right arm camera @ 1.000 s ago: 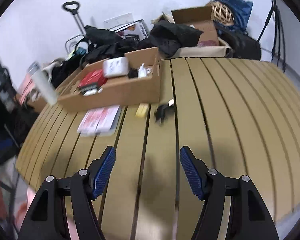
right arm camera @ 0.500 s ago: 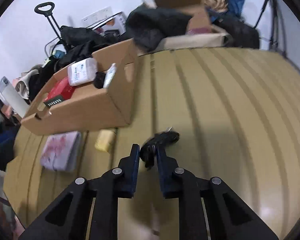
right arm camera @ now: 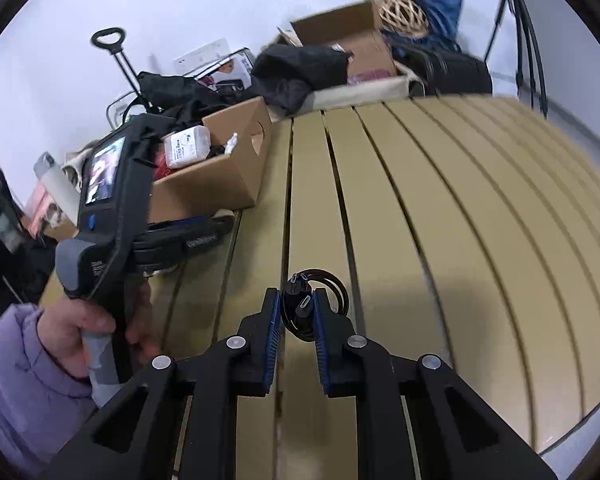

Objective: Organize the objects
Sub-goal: 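Grasp the black cable with the right gripper while the left gripper grasps the yellow block, then lower the cable and yellow block into the tray and open both grippers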

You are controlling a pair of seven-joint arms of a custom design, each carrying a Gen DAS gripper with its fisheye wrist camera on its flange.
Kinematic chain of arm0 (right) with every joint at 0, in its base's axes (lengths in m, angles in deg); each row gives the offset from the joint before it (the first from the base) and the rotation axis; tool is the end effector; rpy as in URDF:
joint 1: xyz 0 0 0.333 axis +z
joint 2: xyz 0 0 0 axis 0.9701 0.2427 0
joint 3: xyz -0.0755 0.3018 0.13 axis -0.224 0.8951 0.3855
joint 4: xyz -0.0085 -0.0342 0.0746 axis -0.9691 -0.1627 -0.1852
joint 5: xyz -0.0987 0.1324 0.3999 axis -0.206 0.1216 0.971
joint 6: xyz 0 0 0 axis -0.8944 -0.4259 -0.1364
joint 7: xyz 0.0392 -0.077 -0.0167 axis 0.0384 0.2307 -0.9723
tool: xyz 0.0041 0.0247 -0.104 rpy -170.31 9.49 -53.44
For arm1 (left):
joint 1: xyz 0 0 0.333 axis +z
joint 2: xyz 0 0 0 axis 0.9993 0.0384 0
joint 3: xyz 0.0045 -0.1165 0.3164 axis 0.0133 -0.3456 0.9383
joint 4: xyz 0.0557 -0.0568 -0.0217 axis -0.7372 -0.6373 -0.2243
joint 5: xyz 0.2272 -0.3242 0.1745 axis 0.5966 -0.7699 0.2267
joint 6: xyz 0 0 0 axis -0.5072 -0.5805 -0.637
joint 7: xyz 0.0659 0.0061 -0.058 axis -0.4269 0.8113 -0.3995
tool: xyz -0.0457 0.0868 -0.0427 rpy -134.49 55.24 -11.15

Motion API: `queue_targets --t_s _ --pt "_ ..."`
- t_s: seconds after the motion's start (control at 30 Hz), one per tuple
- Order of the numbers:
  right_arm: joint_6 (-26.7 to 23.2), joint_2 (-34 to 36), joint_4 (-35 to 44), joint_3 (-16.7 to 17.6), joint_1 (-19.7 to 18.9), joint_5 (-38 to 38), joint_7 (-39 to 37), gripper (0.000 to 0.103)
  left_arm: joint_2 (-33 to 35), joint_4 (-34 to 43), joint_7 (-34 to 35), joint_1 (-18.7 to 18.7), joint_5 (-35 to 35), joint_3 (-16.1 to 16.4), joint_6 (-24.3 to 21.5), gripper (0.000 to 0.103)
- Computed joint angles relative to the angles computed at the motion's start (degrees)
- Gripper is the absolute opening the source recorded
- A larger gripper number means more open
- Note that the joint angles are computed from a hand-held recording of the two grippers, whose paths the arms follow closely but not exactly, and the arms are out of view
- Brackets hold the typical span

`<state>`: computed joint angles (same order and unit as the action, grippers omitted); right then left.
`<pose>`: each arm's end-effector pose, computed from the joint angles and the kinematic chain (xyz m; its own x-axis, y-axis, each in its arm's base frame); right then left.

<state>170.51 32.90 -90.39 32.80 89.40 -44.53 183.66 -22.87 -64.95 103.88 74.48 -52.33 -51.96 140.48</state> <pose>0.3509 0.2635 0.4996 -0.3720 -0.8838 -0.2839 -0.6194 0.4641 -0.6332 0.5470 -0.2388 0.4617 -0.6145 -0.7870 0.0543 -0.6682 0.4827 -0.5661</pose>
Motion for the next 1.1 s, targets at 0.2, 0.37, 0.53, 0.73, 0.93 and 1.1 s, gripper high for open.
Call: queue_targets --t_s 0.2,0.37,0.53,0.73,0.93,1.1 --pt "-0.7 0.4 1.2 0.9 2.2 1.8 0.5 0.018 -11.2 -5.8 13.0 2.2 -20.2 6.6 -17.4 0.019" --pt "-3.4 0.1 4.6 3.6 4.5 1.0 0.3 0.018 -26.8 -14.2 13.1 6.8 -18.4 14.3 -29.4 0.019" --pt "-3.0 1.8 7.8 5.4 6.2 -0.5 1.3 0.018 -32.0 -14.9 11.7 11.2 -16.7 18.5 -32.5 0.019" --pt "-3.4 5.0 14.0 4.6 4.5 -6.0 -0.6 0.018 -22.0 -3.2 11.0 9.6 -19.3 17.5 -29.8 0.019" --pt "-1.8 15.3 25.2 -1.8 2.7 -7.1 -10.2 0.018 -3.9 15.2 7.2 10.2 -18.9 11.6 -28.0 0.019" --pt "-0.7 30.0 37.0 -9.0 4.5 0.6 -21.4 0.018 8.8 26.3 -1.1 12.9 -9.0 7.3 -26.3 0.019"
